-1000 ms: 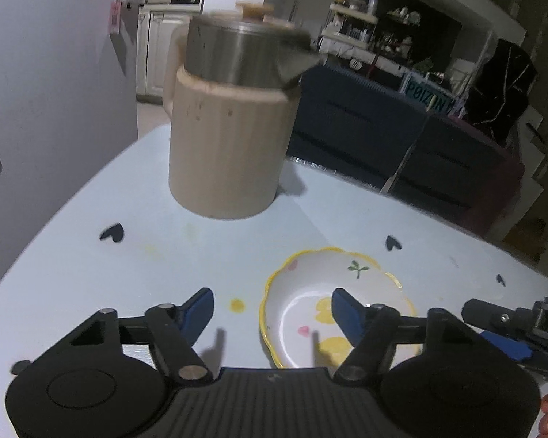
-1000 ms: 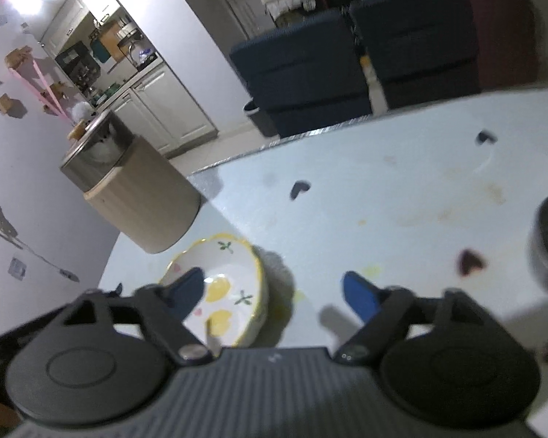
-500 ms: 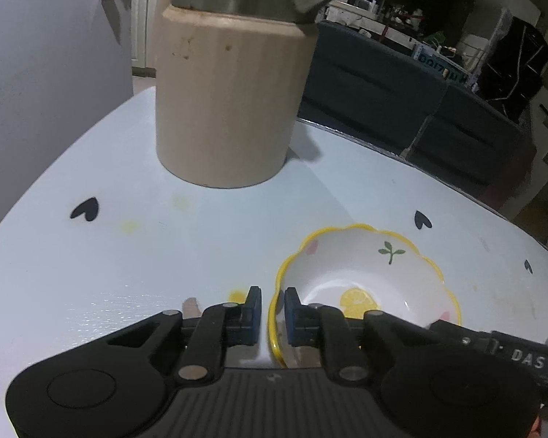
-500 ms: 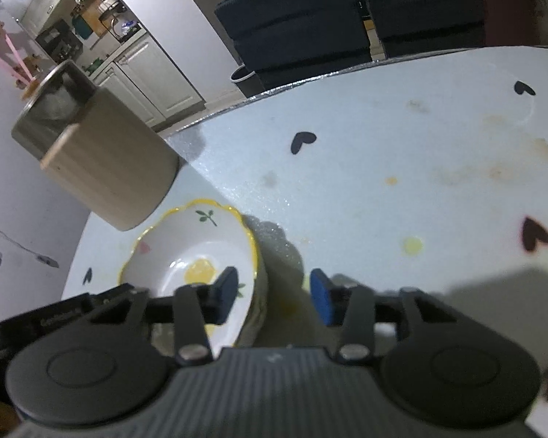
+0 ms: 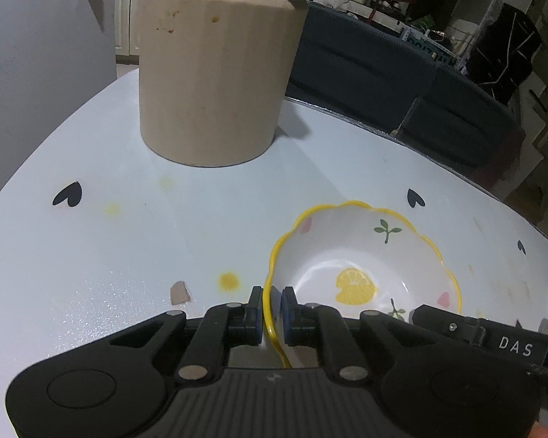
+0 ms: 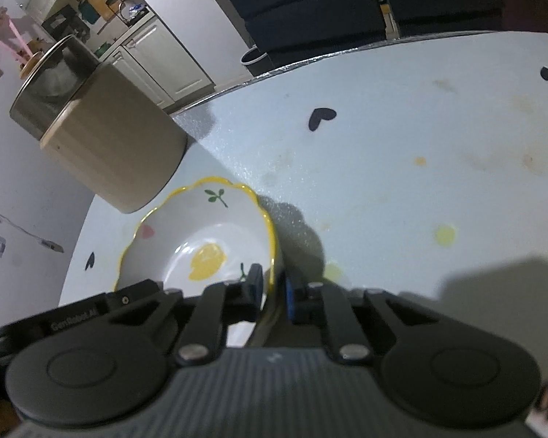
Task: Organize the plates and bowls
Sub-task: 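Close the left tool on the floral bowl rim while the right tool grips its opposite rim, then lift the floral bowl with both tools and lower it into the cream bowl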
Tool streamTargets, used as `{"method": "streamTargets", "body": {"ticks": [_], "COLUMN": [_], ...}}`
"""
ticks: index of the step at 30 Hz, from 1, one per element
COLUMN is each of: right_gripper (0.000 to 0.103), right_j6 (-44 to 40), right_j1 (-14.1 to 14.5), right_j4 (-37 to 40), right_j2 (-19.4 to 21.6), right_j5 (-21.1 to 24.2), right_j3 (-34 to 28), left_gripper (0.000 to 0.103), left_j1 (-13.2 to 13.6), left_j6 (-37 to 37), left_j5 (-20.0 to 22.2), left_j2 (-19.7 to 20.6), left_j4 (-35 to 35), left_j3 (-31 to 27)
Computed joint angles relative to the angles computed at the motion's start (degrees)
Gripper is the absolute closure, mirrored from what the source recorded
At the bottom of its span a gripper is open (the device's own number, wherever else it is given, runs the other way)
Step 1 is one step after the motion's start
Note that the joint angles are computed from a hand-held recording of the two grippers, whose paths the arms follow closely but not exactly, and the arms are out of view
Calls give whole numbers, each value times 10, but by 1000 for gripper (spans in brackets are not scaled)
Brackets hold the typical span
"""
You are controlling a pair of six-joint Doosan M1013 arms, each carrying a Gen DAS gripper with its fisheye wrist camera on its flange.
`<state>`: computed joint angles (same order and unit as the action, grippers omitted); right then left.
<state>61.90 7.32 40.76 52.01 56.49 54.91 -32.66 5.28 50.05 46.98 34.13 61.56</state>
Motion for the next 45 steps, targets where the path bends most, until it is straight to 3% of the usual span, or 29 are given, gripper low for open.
{"method": "streamTargets", "body": {"ticks": [11, 17, 32, 45], "right_gripper": [92, 93, 94, 94], "right_j6": [-4, -18, -131, -186], "right_j1": [3, -6, -51, -100], "right_j4": [-41, -19, 52, 84], "right_j2": [-11, -28, -111, -173], "right_j5": [-9, -18, -34, -42], "right_j3": [9, 25, 106, 181], "left_gripper": [96, 96, 96, 96], "left_j1": [-10, -26, -83, -128], "left_j6": [5, -26, -82, -92], "left_j5": [11, 18, 58, 38], "left_j2": [-1, -13, -33, -39], "left_j4": [23, 59, 132, 171], "left_j3": [-11, -11, -33, -40]}}
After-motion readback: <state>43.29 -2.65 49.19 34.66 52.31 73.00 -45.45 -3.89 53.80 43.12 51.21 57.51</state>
